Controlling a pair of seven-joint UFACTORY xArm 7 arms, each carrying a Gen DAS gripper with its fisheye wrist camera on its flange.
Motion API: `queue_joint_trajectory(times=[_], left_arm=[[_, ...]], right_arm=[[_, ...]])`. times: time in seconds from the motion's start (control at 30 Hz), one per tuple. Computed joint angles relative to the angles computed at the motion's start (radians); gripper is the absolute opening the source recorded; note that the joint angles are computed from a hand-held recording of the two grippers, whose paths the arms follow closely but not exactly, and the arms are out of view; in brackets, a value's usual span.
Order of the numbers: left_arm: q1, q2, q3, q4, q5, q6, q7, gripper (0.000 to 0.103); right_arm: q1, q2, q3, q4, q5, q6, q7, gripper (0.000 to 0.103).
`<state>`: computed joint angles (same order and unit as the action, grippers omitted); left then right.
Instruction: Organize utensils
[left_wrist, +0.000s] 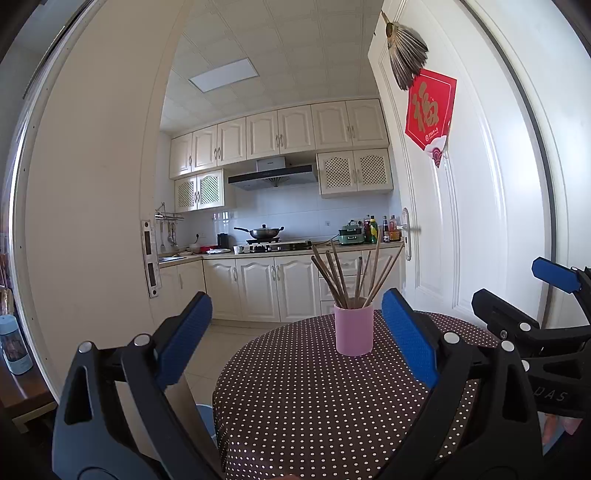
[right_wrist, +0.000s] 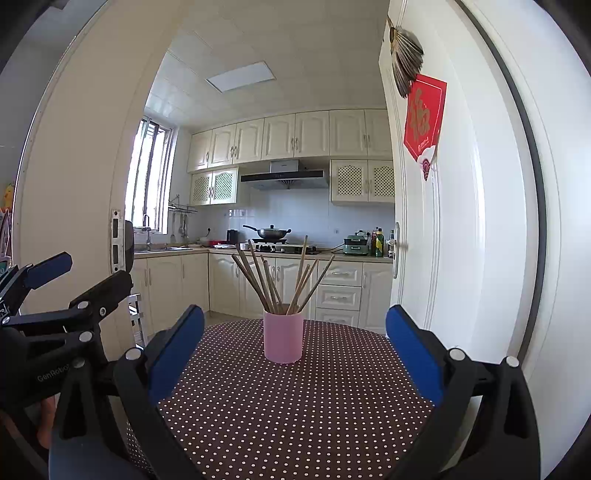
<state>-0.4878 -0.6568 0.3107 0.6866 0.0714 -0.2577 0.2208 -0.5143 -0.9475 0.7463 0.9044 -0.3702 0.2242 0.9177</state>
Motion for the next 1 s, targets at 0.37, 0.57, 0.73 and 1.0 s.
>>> queue_joint_trajectory(times=[0.37, 0.57, 0.73, 1.0], left_arm=[[0.001, -0.001, 0.005, -0.007, 0.008, -0.007, -0.001, 0.092], [0.002, -0.001, 0.005, -0.007, 0.010, -0.007, -0.001, 0.092], [0.004, 0.007, 0.006, -0.008, 0.012, -0.016, -0.004, 0.092], [0.004, 0.010, 0.007, -0.008, 0.019, -0.021, -0.010, 0.092]], right_arm=[[-0.002, 0.002, 0.002, 0.001, 0.001, 0.003, 0.000, 0.095], [-0.004, 0.002, 0.004, 0.002, 0.000, 0.005, 0.001, 0.095], [-0.005, 0.002, 0.009, 0.004, 0.000, 0.010, 0.004, 0.095], [-0.010, 0.005, 0.012, 0.008, -0.002, 0.011, 0.007, 0.095]])
